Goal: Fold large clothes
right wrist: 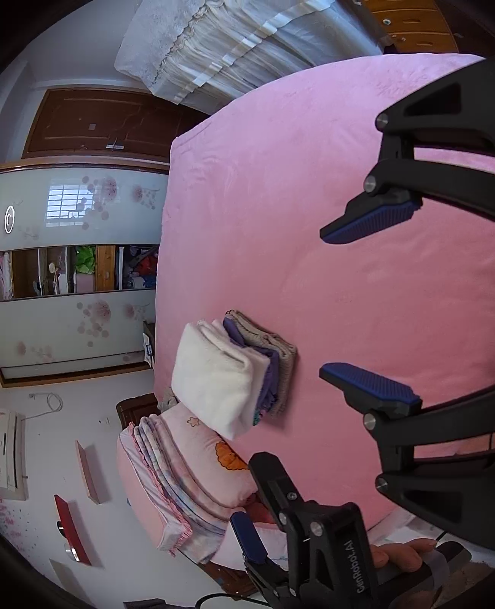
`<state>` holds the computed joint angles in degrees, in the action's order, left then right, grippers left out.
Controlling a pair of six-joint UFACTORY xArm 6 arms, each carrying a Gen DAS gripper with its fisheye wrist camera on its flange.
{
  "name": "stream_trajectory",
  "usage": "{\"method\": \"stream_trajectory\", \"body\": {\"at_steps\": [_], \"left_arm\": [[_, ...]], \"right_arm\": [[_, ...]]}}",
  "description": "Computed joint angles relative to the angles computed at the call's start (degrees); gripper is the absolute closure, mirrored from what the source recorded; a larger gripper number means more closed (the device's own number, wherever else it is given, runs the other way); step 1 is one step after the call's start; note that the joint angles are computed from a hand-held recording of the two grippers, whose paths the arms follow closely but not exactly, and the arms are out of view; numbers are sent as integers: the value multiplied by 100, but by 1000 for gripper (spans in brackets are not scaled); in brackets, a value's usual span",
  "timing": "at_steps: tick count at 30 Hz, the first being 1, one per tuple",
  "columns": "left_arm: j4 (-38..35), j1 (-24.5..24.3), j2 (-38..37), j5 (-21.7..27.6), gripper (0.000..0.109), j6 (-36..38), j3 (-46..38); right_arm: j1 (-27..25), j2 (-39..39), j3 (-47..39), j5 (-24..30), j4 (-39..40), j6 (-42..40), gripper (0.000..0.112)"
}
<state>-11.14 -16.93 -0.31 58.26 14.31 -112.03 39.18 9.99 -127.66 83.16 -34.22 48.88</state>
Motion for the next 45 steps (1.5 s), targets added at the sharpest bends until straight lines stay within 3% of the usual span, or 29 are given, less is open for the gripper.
{"method": "stream_trajectory", "body": {"at_steps": [6,10,15,26,45], "left_arm": [[106,-245,-1567,-568,6,-540,2039],[396,-465,-2215,-571,6,-807,2818],[575,-645,-2798,-625,6,-1041,3567],[545,-683,-2760,-611,6,-964,3661],[1025,-881,-2337,-453,6,-1324,3490]], "right_arm": [[670,-1185,1662,112,-583,960,43],[1053,-1767,2440,246,-848,1557,43],[1697,-2087,2916,861,-1372,2125,42],[2064,-2278,3293,1156,-1797,2617,37],[1738,-2431,3681,940,-1514,2699,37]]}}
